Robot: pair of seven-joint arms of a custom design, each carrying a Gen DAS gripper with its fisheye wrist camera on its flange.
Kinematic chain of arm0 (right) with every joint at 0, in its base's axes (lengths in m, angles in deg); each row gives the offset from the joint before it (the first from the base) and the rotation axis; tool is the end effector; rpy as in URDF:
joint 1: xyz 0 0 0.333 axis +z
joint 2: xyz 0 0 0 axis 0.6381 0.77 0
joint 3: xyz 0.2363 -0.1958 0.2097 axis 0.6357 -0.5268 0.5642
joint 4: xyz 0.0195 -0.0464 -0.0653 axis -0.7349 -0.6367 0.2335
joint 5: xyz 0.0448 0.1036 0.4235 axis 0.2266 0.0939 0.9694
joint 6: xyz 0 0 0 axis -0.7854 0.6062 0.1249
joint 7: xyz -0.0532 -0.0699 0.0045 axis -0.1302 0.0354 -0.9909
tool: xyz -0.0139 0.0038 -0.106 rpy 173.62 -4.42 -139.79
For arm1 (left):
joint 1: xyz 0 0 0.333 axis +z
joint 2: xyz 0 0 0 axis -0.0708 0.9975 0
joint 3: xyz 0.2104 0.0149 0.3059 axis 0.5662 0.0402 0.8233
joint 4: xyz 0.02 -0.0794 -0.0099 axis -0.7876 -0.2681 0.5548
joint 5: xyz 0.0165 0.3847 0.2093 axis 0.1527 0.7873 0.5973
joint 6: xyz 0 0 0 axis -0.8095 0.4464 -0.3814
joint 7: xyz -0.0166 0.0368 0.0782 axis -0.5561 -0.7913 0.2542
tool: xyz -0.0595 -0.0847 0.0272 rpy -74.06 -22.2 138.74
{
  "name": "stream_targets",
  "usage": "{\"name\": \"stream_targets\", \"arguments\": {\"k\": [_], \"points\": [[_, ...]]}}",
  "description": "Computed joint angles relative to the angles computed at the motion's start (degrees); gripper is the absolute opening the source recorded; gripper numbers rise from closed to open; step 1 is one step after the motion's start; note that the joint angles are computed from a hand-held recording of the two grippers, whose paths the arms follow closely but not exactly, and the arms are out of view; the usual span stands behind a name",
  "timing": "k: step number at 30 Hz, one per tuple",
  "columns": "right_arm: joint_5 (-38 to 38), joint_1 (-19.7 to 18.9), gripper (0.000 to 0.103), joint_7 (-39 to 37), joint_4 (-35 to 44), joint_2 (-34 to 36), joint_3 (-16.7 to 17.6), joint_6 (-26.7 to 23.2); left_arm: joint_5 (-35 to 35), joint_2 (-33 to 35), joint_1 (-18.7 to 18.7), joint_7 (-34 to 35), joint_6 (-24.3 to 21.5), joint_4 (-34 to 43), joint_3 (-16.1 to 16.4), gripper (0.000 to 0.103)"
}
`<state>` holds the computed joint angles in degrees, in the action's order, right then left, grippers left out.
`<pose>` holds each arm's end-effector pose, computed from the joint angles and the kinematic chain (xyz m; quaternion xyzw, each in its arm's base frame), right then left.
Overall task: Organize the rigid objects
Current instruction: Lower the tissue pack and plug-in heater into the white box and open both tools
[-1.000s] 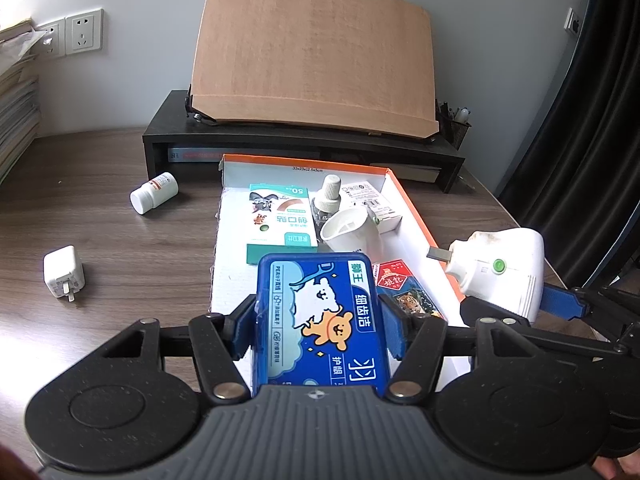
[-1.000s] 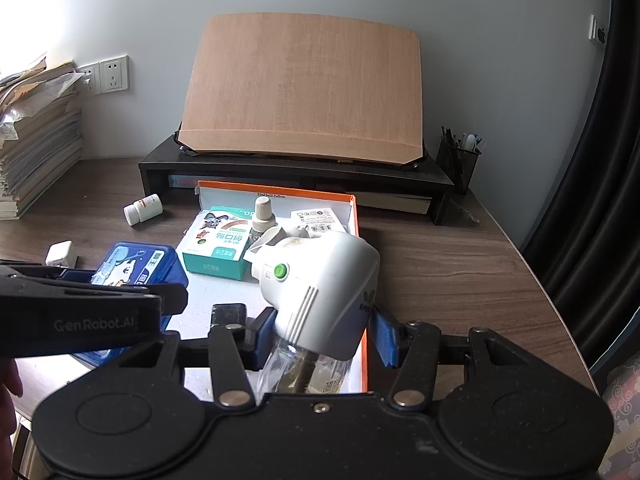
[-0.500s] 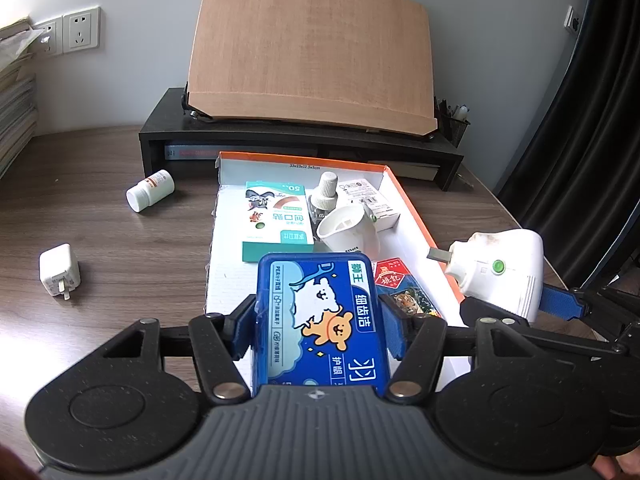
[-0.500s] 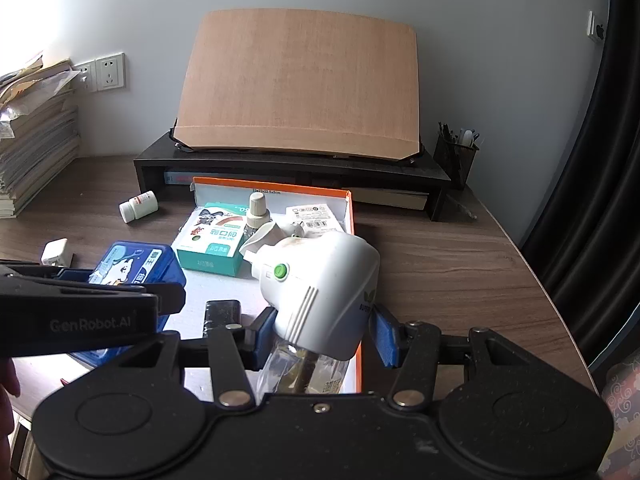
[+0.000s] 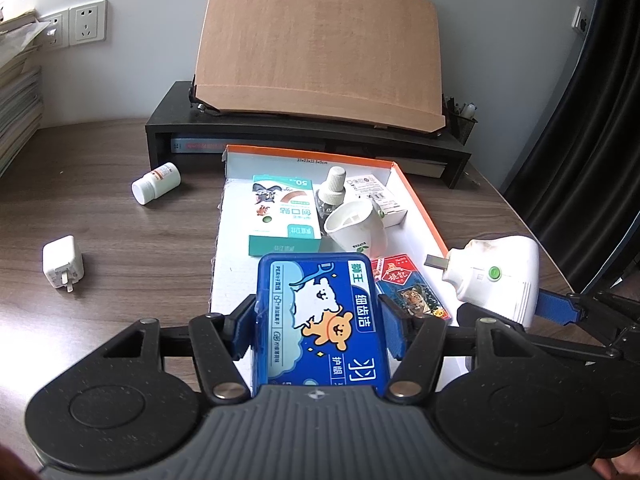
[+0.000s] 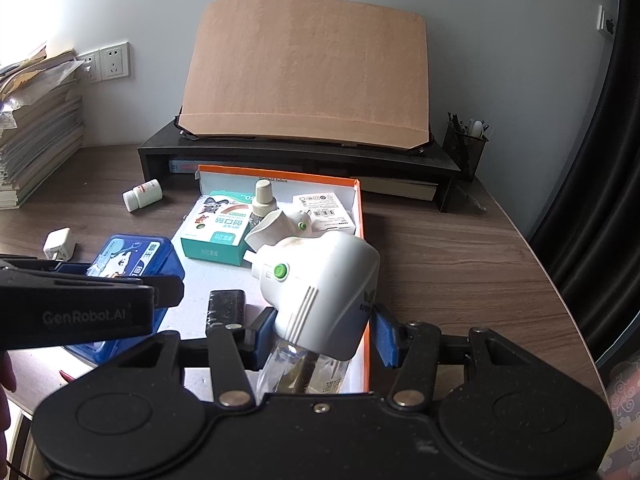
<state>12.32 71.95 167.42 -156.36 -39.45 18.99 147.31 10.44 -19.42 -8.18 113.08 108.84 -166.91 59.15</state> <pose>0.5836 0.3967 0.4290 -0.5807 0.6967 -0.3516 0.2316 0.6460 -0.2017 0.4038 -0.4478 0.7997 -0.3849 0.1083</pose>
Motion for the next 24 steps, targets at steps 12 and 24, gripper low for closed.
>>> {"name": "stream_targets", "arguments": {"k": [12, 24], "points": [[1.53, -0.19, 0.062, -2.97, 1.74, 1.71, -0.56, 2.53, 2.28, 0.72, 0.03, -2.97, 1.12, 0.26, 0.25, 0.062], [2.57, 0.32, 0.064, -4.73, 2.66, 2.66, -1.51, 3.96, 6.11, 1.65, 0.82, -6.95, 0.65, 1.01, 0.1, 0.062]]}}
